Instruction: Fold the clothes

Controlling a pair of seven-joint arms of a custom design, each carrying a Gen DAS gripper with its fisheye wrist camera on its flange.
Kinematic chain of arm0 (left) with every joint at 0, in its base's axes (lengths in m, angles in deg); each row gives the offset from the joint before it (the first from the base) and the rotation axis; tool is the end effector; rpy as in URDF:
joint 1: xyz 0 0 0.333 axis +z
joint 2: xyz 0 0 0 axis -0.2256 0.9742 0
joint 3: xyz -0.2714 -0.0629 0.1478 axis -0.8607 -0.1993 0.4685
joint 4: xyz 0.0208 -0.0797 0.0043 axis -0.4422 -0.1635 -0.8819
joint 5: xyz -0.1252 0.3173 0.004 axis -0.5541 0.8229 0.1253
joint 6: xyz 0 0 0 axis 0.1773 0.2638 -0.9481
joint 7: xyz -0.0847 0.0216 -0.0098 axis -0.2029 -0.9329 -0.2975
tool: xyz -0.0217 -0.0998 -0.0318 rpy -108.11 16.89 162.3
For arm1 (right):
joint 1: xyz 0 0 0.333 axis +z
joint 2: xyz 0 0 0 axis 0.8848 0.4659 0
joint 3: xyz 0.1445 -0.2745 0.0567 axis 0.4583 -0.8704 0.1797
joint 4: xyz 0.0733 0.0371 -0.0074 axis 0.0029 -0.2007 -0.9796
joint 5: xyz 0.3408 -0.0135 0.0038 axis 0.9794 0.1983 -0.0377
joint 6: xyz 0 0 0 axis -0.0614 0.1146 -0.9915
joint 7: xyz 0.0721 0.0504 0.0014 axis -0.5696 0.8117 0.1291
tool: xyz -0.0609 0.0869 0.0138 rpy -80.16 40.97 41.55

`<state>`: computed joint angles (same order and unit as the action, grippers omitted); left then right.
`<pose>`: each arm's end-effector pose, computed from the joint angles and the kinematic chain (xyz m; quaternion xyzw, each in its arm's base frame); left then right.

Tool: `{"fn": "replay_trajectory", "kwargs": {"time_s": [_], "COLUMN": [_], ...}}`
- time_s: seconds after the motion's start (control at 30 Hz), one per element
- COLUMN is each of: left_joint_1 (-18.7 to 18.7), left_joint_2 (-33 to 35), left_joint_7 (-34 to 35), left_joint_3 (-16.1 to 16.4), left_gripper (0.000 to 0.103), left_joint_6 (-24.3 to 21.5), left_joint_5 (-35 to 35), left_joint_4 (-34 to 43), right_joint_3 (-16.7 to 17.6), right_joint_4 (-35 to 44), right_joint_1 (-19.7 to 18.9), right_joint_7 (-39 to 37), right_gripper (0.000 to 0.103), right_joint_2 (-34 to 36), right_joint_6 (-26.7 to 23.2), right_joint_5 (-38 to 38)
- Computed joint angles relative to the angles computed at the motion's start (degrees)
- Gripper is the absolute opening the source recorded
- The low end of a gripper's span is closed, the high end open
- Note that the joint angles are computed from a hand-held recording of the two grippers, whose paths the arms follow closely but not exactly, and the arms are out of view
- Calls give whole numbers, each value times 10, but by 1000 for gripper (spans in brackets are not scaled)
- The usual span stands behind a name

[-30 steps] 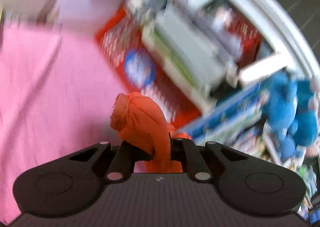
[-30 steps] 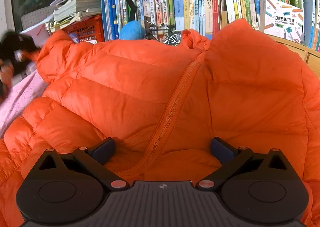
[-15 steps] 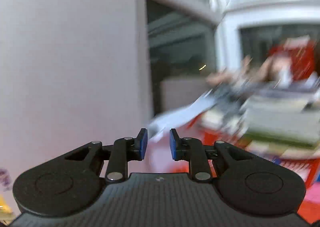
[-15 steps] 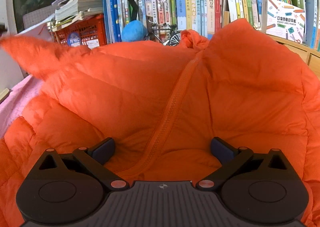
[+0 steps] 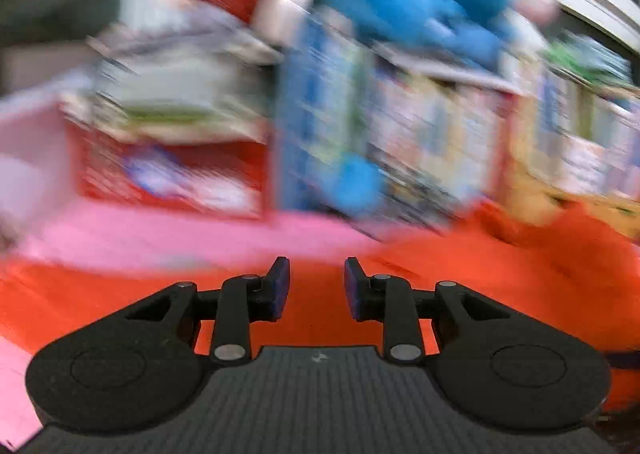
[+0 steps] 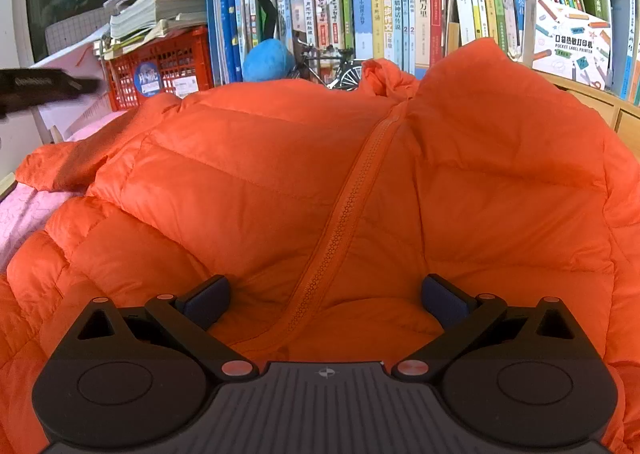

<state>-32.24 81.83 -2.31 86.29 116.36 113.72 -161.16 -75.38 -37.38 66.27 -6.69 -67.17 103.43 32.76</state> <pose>0.5939 -0.2612 0.5174 -0.6218 0.5889 -0.3811 0.3483 0.5896 0.0793 0.4718 -0.7393 0.5220 -0.2090 0.3705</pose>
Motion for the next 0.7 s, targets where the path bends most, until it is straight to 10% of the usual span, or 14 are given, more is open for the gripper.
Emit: {"fn": "replay_trajectory", "kwargs": {"time_s": [0.3,0.7], "left_joint_1": [-49,-68], "left_joint_2": [102,123], "left_joint_7": [180,180], "left_joint_3": [-7,15], "left_gripper": [42,61], "left_joint_6": [-177,-196], "left_joint_5": [-150,-151], "left_joint_4": [128,149], "right_joint_3": [0,-2], "right_joint_4": [0,-1], "right_joint_1": [0,2], "right_joint_7": [1,8], "right_gripper": [103,103], "right_joint_2": [0,-1], "right_joint_6": [0,1], "right_joint_5": [-1,-10]}}
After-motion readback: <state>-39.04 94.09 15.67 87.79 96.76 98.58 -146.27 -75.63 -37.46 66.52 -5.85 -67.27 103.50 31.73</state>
